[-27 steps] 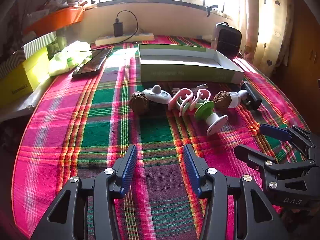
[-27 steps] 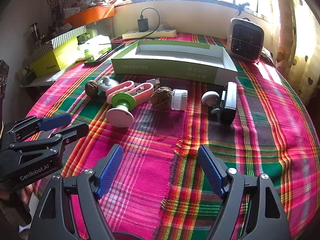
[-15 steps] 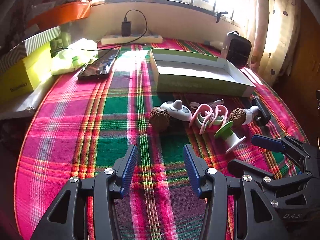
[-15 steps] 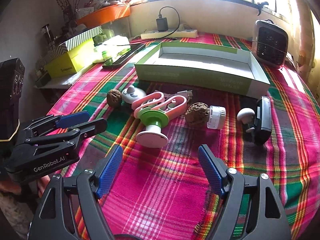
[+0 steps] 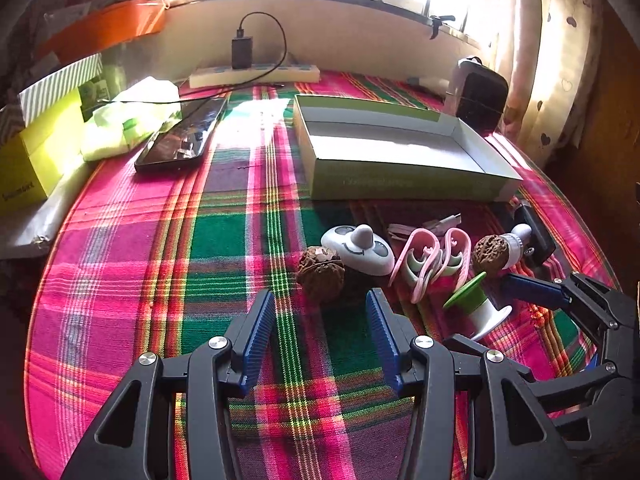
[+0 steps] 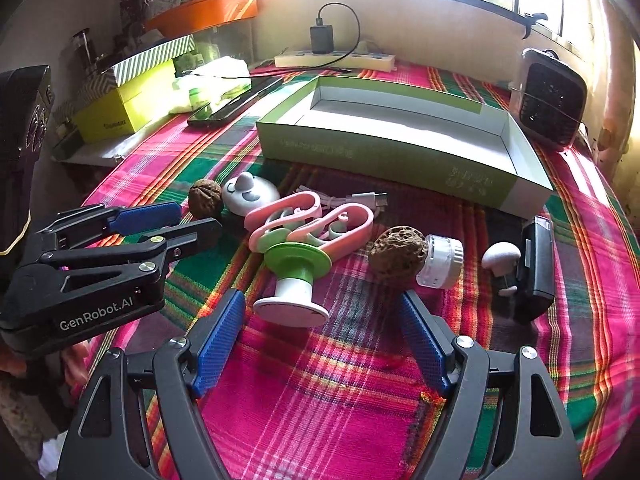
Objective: Organize objects
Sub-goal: 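Move left gripper toward a walnut while right gripper approaches the green-white suction-cup spool, then close left gripper on the walnut while right gripper closes on the suction-cup spool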
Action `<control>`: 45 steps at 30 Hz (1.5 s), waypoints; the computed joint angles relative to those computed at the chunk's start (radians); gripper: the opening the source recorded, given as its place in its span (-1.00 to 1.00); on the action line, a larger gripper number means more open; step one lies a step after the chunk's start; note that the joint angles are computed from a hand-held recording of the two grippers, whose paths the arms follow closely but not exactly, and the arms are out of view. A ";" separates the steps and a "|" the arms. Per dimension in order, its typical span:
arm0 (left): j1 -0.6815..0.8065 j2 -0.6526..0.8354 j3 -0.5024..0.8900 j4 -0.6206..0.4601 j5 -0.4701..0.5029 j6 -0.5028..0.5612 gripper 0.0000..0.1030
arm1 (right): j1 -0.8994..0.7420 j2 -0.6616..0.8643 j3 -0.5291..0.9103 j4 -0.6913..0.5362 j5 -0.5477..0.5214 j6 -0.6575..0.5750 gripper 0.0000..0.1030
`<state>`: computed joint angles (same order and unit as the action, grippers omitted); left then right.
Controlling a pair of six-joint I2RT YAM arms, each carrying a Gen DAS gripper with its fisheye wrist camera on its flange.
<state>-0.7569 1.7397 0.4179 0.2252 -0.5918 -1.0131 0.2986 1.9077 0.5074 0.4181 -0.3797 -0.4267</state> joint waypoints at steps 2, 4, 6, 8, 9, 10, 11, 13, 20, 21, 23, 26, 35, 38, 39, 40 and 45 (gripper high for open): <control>0.009 0.003 0.009 -0.011 0.000 0.006 -0.10 | 0.001 0.003 0.003 0.005 0.006 0.000 0.49; 0.023 0.010 0.017 -0.016 0.013 0.013 -0.10 | 0.003 0.003 0.000 0.016 0.016 -0.002 0.41; 0.026 0.010 0.020 -0.018 0.012 0.018 -0.10 | 0.003 0.004 -0.002 0.024 0.021 -0.003 0.36; 0.033 0.016 0.027 -0.020 0.017 0.025 -0.10 | -0.001 0.004 -0.003 0.027 0.020 -0.002 0.32; 0.035 0.018 0.031 -0.024 0.016 0.028 -0.10 | -0.003 0.004 -0.003 0.028 0.020 -0.001 0.29; 0.036 0.020 0.035 -0.027 0.016 0.029 -0.10 | -0.007 0.004 -0.002 0.027 0.017 -0.003 0.27; 0.038 0.022 0.037 -0.029 0.015 0.028 -0.10 | -0.008 0.003 -0.003 0.026 0.017 -0.003 0.26; 0.043 0.021 0.034 -0.021 0.019 0.028 -0.11 | -0.013 0.001 -0.002 0.024 0.012 -0.001 0.19; 0.056 0.021 0.035 -0.016 0.022 0.034 -0.31 | -0.020 0.000 -0.008 0.037 0.016 -0.003 0.04; 0.057 0.022 0.037 -0.022 0.020 0.032 -0.37 | -0.020 -0.001 -0.010 0.039 0.017 -0.003 0.03; 0.057 0.024 0.041 -0.030 0.016 0.029 -0.44 | -0.021 -0.001 -0.009 0.038 0.016 -0.004 0.03; 0.054 0.029 0.051 -0.047 0.010 0.025 -0.53 | -0.020 -0.004 -0.012 0.039 0.018 -0.001 0.02; 0.039 0.028 0.055 -0.059 -0.001 0.021 -0.56 | -0.041 -0.006 -0.019 0.048 0.011 0.001 -0.27; 0.025 0.029 0.057 -0.067 -0.004 0.011 -0.56 | -0.051 -0.005 -0.015 0.041 -0.001 0.000 -0.32; 0.019 0.029 0.059 -0.072 -0.007 0.005 -0.56 | -0.053 -0.005 -0.014 0.041 -0.004 0.000 -0.33; 0.013 0.031 0.062 -0.079 -0.010 -0.002 -0.56 | -0.054 -0.004 -0.015 0.042 -0.006 0.000 -0.33; -0.026 0.038 0.071 -0.096 -0.023 -0.028 -0.56 | -0.066 -0.001 -0.019 0.048 -0.023 -0.015 -0.37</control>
<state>-0.7831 1.7772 0.4888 0.1292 -0.6149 -1.0410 0.2325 1.9062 0.4879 0.4657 -0.4032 -0.4416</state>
